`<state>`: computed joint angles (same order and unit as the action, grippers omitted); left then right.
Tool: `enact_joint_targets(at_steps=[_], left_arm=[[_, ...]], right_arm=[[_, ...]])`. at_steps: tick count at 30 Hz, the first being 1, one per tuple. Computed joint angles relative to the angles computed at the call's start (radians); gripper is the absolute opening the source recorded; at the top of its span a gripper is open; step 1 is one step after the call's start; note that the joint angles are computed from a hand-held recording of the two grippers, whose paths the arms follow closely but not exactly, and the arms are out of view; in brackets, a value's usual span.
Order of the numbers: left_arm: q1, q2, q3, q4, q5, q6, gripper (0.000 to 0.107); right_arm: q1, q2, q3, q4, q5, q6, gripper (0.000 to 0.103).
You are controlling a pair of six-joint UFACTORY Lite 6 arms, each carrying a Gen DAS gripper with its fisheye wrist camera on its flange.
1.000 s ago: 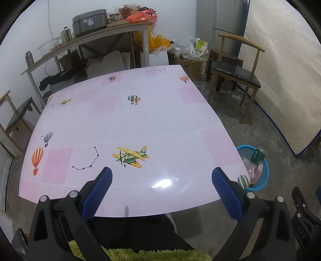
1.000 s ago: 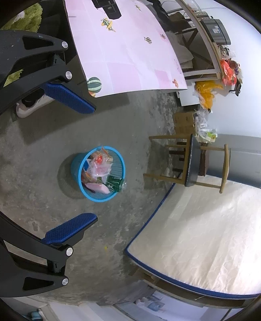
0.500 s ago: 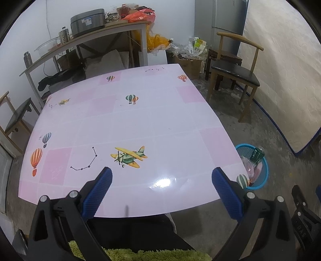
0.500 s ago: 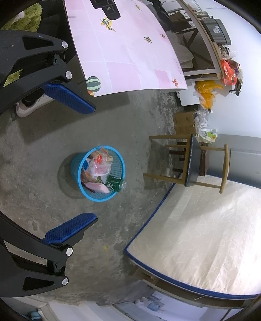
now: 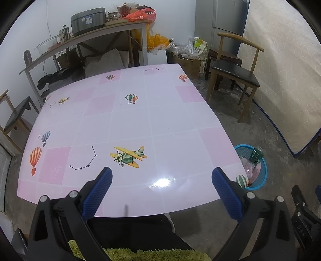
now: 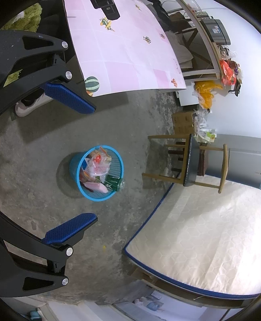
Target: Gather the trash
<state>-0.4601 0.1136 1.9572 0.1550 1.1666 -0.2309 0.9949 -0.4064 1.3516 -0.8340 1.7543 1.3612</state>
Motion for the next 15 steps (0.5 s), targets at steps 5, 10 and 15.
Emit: enact_joint_targets(at_steps=[5,10,15], left_arm=[[0.0,-0.001,-0.001,-0.006,0.004,0.002,0.097],[0.003,-0.007,-0.01,-0.011,0.001,0.004,0.097],[0.004,-0.008,-0.01,-0.013,0.003,0.006,0.097]], right_arm=[[-0.002,0.002,0.004,0.001,0.001,-0.004,0.095],[-0.001,0.002,0.003,-0.001,0.001,-0.003,0.095],[-0.002,0.002,0.004,0.0,0.0,-0.003,0.095]])
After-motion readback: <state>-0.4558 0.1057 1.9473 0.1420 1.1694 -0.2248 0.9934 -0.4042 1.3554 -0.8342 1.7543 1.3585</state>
